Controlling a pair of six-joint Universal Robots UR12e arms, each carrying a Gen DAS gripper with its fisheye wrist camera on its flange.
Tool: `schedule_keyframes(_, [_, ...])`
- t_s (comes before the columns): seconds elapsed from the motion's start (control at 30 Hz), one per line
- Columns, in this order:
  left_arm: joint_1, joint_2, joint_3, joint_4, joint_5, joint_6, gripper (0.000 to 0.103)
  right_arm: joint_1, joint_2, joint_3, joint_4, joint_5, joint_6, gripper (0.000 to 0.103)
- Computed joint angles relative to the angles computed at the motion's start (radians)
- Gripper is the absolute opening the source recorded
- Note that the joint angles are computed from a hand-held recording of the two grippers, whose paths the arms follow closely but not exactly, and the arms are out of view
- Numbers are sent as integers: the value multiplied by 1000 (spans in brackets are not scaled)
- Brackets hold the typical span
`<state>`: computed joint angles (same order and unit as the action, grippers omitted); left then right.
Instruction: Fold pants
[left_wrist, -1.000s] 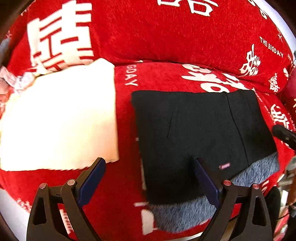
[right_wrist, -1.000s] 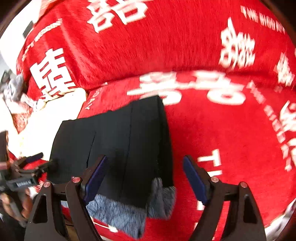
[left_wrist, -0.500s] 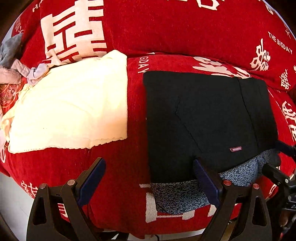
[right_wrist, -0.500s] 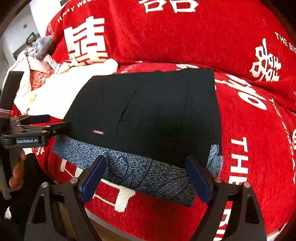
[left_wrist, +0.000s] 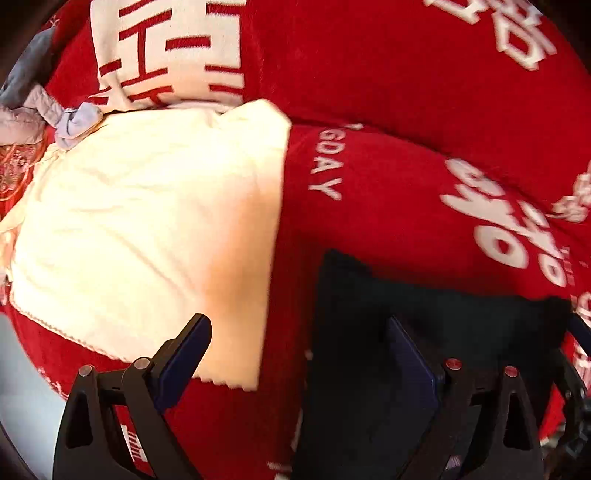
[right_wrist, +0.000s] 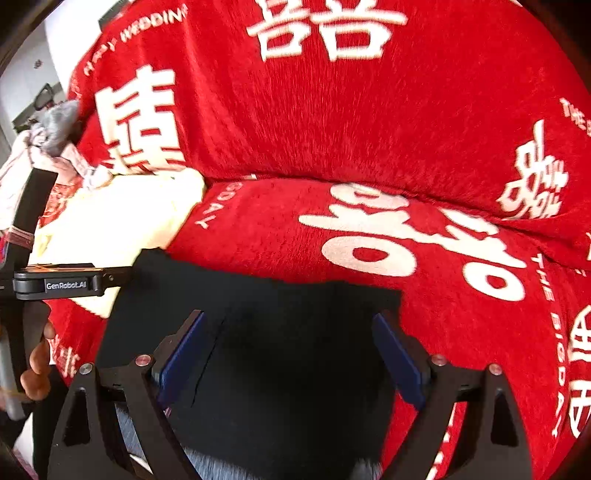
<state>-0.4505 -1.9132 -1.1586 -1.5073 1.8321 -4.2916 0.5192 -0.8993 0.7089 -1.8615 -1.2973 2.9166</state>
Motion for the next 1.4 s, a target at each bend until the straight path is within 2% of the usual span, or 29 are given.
schedule_keyframes(0.07, [6,-13,4,-14,-14,3,97,1,17,-17,37,-8,-7,92])
schedule_keyframes(0.17, [3,-30,16,-38,6,12,103,-3,45,-47,98,4,8,97])
schedule_keyframes(0.27, [-3,-31,20,-36,24,33,103,0,39,-30,84,-16,8,98])
schedule_keyframes(0.4, [-29,-11,13,-14,49,35,103,3,-33,70,-28,-71,45,98])
schedule_keyframes(0.53, [-75,13,-5,38,78,38,103,0,-125,195,-110,-103,58,99])
schedule_keyframes(0.6, [-99,18,-5,43,90,39,103,2,-162,241,-118,-135,74,99])
schedule_keyframes(0.8, [-164,22,1,33,129,16,103,-1,-253,365,-135,-159,116,99])
schedule_keyframes(1.03, [-205,18,-6,44,122,-1,103,22,-302,444,-142,-220,120,100])
schedule_keyframes(1.2, [-212,18,-21,69,93,-26,103,33,-305,457,-142,-255,103,100])
schedule_keyframes(1.4, [-216,10,-15,57,88,-35,103,29,-308,467,-140,-257,123,100])
